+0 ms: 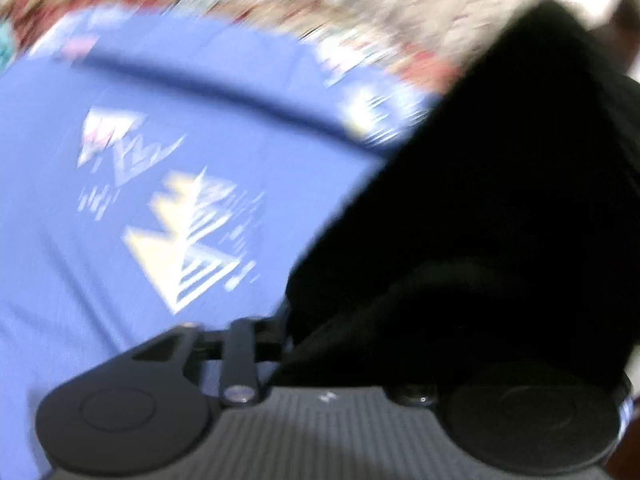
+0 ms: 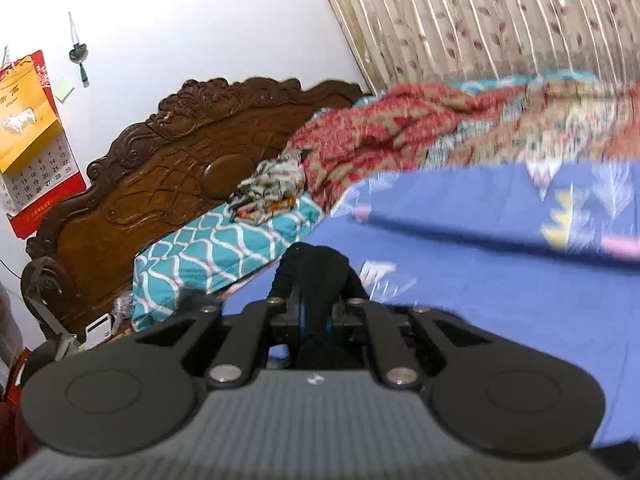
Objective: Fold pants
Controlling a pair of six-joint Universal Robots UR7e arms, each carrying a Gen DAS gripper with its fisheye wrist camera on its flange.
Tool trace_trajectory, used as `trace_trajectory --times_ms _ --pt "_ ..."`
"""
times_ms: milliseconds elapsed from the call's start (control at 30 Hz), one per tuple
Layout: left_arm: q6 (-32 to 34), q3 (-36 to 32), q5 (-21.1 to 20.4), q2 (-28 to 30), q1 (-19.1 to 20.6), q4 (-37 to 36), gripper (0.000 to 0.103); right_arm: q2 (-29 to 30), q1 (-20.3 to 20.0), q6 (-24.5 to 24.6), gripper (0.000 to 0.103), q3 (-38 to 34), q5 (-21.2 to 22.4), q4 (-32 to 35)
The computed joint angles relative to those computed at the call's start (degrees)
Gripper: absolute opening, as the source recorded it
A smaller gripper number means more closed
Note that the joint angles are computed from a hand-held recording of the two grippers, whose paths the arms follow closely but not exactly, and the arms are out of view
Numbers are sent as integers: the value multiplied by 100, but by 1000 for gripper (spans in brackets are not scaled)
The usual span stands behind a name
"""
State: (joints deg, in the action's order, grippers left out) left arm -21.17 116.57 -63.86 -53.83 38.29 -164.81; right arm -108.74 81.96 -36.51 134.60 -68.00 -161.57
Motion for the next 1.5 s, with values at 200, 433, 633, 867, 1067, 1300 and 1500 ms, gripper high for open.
trace_trajectory --times_ms 200,433,633,867,1067,1300,1500 --pt "-450 162 -3 -20 187 156 86 144 -238 289 11 315 -135 -195" --pt "-1159 1760 30 -1565 135 -869 87 482 273 -440 12 232 -660 42" --pt "-1956 2438 -605 -1965 111 -1428 91 1327 763 -1429 38 849 -2644 -643" --pt "-2173 2354 -977 -1380 -136 -1593 101 -383 425 -1513 59 1176 -1642 -3" --pt "-2350 2035 -588 -770 -225 -1915 78 -2172 -986 -1800 59 1677 -1564 586" --pt "-2601 2236 -242 -1762 -618 -1207 17 -1621 -1093 -1917 16 1840 -2550 -278" --pt "-3305 2606 540 -2475 -1335 442 19 -3033 -1309 -2930 14 1694 -1998 1900"
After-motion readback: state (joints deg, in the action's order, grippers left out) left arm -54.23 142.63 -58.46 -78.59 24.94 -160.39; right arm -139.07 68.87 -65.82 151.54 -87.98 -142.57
